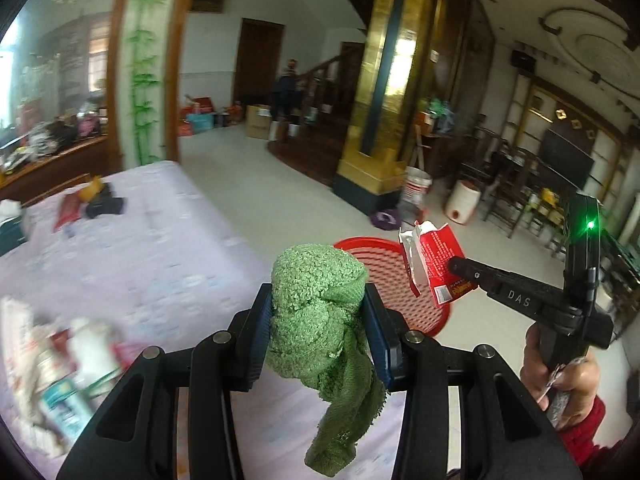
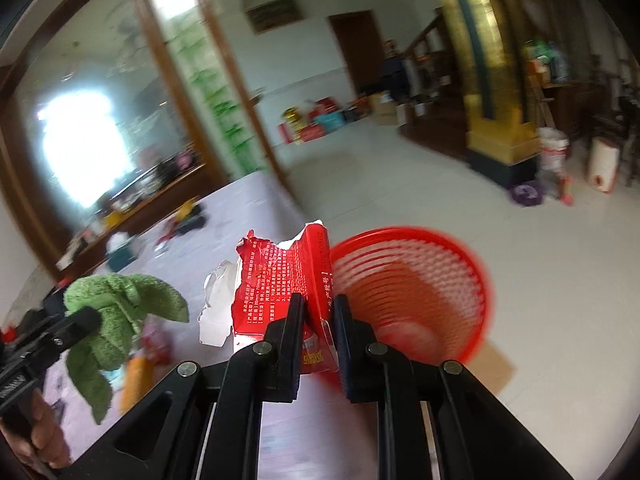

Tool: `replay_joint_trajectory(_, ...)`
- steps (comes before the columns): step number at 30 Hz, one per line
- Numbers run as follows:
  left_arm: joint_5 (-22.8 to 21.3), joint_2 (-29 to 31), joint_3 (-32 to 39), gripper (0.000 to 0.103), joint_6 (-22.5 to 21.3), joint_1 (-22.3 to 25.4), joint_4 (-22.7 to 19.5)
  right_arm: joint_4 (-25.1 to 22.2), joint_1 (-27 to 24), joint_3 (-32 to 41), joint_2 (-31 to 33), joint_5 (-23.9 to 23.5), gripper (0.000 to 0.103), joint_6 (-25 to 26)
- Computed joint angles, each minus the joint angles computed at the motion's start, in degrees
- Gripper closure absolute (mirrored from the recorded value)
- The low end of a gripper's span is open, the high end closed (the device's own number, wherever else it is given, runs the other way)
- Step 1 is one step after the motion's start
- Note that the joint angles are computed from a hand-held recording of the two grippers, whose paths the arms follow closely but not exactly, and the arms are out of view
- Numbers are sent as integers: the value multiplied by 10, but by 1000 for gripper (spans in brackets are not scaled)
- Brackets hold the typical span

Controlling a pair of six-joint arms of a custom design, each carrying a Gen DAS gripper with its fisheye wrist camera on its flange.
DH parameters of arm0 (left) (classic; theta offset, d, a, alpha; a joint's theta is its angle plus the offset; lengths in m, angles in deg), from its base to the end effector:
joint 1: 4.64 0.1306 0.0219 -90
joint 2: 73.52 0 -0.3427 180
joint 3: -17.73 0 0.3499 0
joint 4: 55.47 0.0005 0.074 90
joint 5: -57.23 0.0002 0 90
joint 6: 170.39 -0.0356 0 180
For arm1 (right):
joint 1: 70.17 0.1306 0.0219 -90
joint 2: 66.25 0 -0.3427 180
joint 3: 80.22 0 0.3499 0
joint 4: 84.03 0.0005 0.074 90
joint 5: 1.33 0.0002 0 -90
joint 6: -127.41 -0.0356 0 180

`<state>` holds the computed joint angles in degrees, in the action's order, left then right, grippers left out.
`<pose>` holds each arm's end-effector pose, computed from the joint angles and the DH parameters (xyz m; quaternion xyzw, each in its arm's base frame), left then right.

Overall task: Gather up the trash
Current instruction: 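Carry both items to the red wastebasket and open both tools to drop them, then move both tools back over the table toward the medicine boxes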

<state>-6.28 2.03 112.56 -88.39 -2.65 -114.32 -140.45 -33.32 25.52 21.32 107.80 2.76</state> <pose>0.3485 -0.0043 0.5104 0.1436 0.8743 -0.1704 0.4312 0.3468 0.2447 0.5153 0.0555 0.8885 0.1301 0.4366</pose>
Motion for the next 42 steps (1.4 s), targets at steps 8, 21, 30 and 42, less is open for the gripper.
replay_joint_trajectory(8, -22, 100, 52, 61, 64, -100, 26, -16, -67, -13, -15, -9, 87, -6)
replay_joint_trajectory(21, -12, 130, 66, 35, 109, -96, 57, -17, -95, 14, 32, -28, 62, -16)
replay_joint_trajectory(30, 11, 29, -1, 32, 72, -6, 16, -16, -29, 37, 30, -25, 60, -12)
replay_joint_trajectory(42, 86, -57, -46, 32, -23, 203, -67, -39, 72, 120, 121, -69, 59, 6)
